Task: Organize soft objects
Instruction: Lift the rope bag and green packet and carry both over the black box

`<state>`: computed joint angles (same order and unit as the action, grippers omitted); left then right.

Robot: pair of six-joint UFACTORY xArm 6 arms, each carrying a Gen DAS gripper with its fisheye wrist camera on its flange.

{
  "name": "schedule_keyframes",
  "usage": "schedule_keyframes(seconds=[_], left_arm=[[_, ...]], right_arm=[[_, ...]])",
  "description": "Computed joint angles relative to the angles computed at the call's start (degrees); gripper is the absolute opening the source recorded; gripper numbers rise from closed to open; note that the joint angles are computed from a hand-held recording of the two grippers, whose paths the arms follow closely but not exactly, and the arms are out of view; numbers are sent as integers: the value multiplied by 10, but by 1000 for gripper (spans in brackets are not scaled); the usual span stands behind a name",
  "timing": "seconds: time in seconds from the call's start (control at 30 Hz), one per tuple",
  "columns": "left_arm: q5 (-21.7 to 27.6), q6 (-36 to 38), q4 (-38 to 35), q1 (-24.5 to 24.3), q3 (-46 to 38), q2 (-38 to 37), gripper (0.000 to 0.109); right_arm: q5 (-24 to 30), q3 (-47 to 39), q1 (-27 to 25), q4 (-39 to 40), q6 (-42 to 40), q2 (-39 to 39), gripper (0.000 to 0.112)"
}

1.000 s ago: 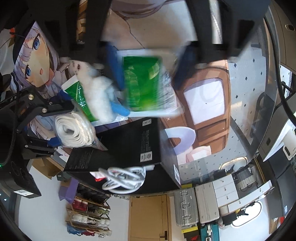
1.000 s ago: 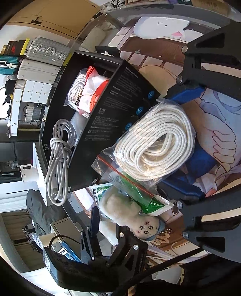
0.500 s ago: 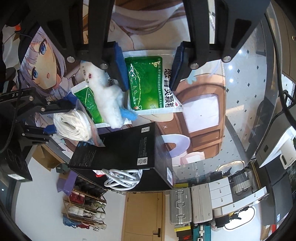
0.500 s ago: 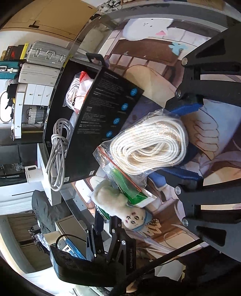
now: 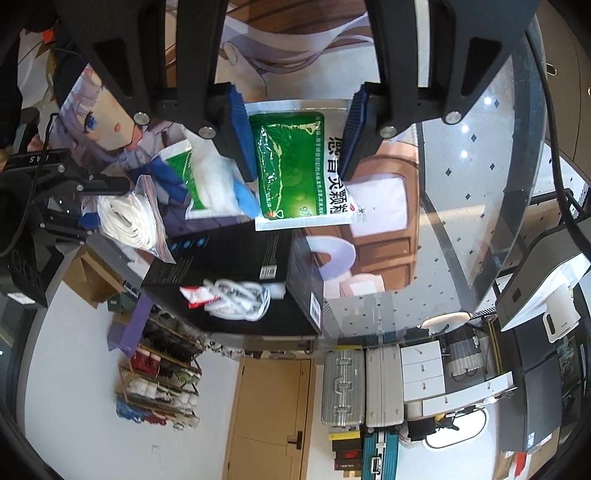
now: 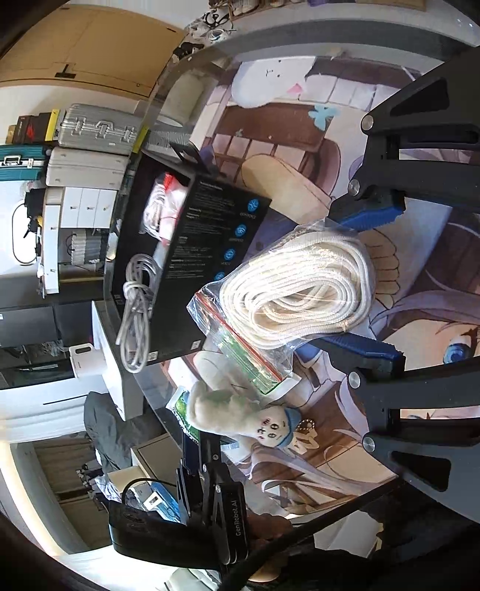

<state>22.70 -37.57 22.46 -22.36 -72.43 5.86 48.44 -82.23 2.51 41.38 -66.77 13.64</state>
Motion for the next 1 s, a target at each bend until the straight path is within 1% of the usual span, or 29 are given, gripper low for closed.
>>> schedule_keyframes(seconds=[0.23,0.33,0.63,1.0], left_arm=[[-16,-36,38,6,-4,-13,43],[-16,-48,52,8,-13,-13,43],[-32,-61,70,9,-31,-13,43],[-31,-60,78,7,-73,12,43]], right_arm=[[9,0,-14,25,2,-19,49],[4,1,-18,36,3,-28,49],[-6,-12,-23,60,17,-35,49],[-26,-46,-18,46,83,-20,49]])
